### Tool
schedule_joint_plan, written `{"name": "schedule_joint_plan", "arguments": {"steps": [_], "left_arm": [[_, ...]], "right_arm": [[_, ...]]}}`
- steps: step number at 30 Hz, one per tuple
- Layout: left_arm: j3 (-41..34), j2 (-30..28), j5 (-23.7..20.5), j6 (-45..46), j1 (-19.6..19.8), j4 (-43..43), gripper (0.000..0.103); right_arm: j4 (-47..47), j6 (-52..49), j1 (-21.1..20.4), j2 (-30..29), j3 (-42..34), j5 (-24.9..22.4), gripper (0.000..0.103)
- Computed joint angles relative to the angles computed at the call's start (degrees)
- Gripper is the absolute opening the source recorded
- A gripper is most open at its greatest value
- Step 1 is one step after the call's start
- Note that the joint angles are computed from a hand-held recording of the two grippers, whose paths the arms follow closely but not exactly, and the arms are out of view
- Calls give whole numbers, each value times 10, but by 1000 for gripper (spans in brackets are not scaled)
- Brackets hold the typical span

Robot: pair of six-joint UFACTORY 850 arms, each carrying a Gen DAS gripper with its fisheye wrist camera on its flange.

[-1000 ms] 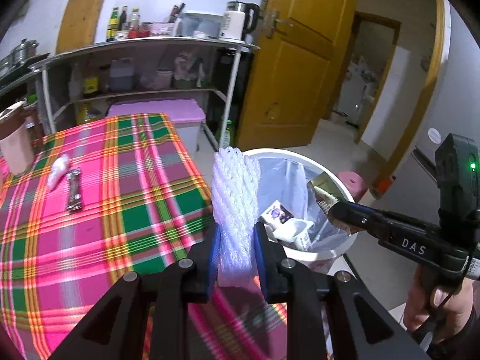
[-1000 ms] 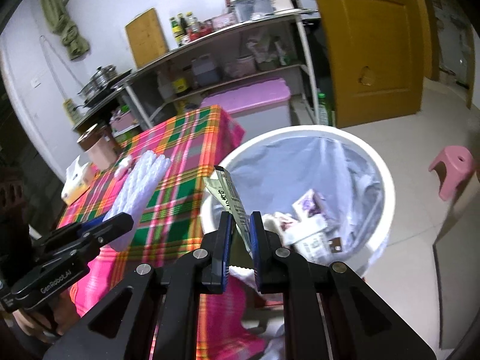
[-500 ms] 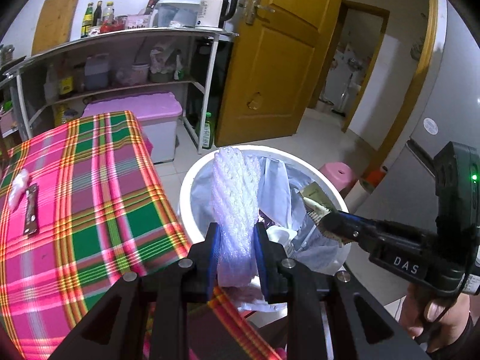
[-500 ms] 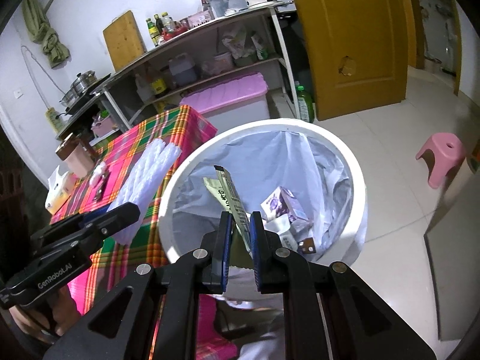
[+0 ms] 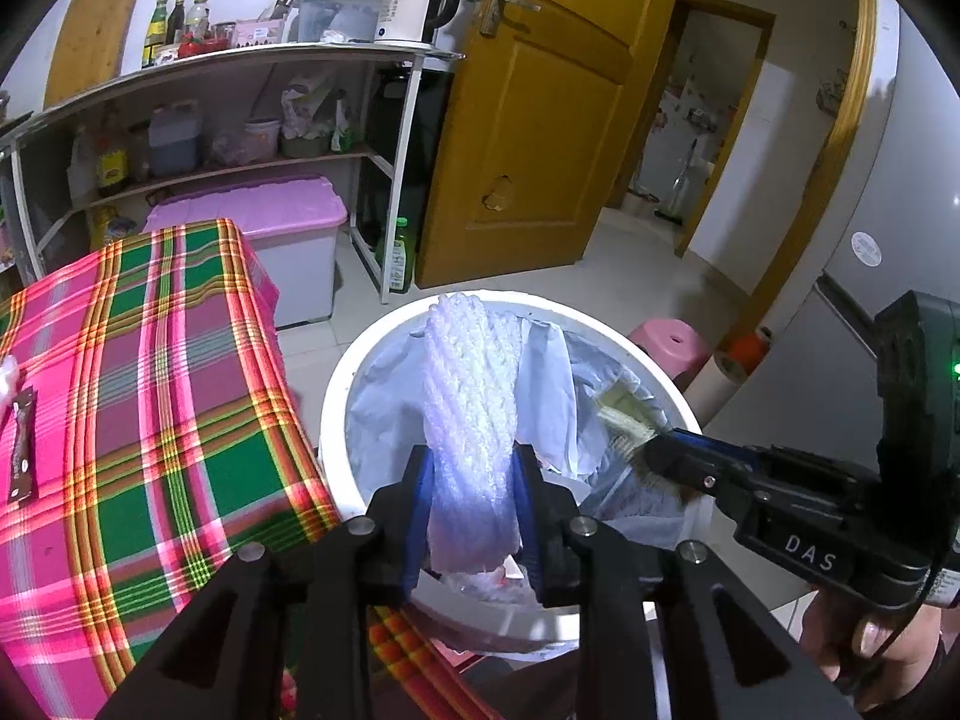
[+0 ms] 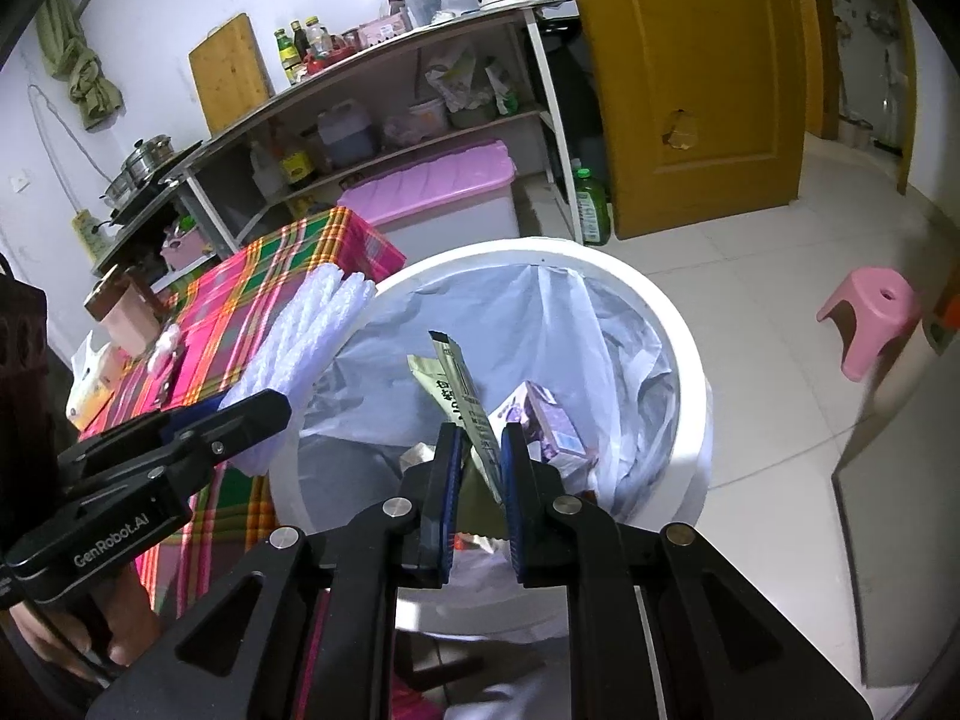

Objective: Collect trash
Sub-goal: 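Open both grippers over the bin to drop the net and wrapper, then move both tools back over the table toward the remaining items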

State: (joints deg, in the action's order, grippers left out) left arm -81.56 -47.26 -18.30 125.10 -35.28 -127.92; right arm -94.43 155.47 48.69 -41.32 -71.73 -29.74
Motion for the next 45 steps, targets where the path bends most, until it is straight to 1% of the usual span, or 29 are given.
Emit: {"name": "schedule_joint_plan", "arguments": {"steps": [1, 3, 5, 7, 11, 26, 32, 37, 45], "left_arm": [[-2, -1, -1, -2, 0, 2, 29], [-5, -3, -4, -21, 1, 18, 32], [-6, -4, -6, -28, 2, 24, 33], [-5, -3, -7, -28, 2, 24, 34], [5, 4, -13, -21, 3, 16, 34], [108, 76, -48, 101, 19, -117, 34], [152, 107, -55, 144, 26, -163, 34], [186, 132, -70, 171, 34, -192, 34], [226, 160, -81, 217, 47, -238, 34]], "right_arm": [[3, -4, 0, 0, 0, -1, 15], [6, -8, -1, -1, -1, -1, 19], [4, -6, -1, -1, -1, -2, 29], [1, -4, -1, 0, 0, -3, 31], [8, -14, 2, 2, -1, -8, 31], [17, -52, 36, 4, -25, -30, 31], [9, -65, 47, -1, -40, -29, 31], [8, -81, 55, -7, -56, -24, 31], [17, -117, 64, -23, -88, -14, 31]]}}
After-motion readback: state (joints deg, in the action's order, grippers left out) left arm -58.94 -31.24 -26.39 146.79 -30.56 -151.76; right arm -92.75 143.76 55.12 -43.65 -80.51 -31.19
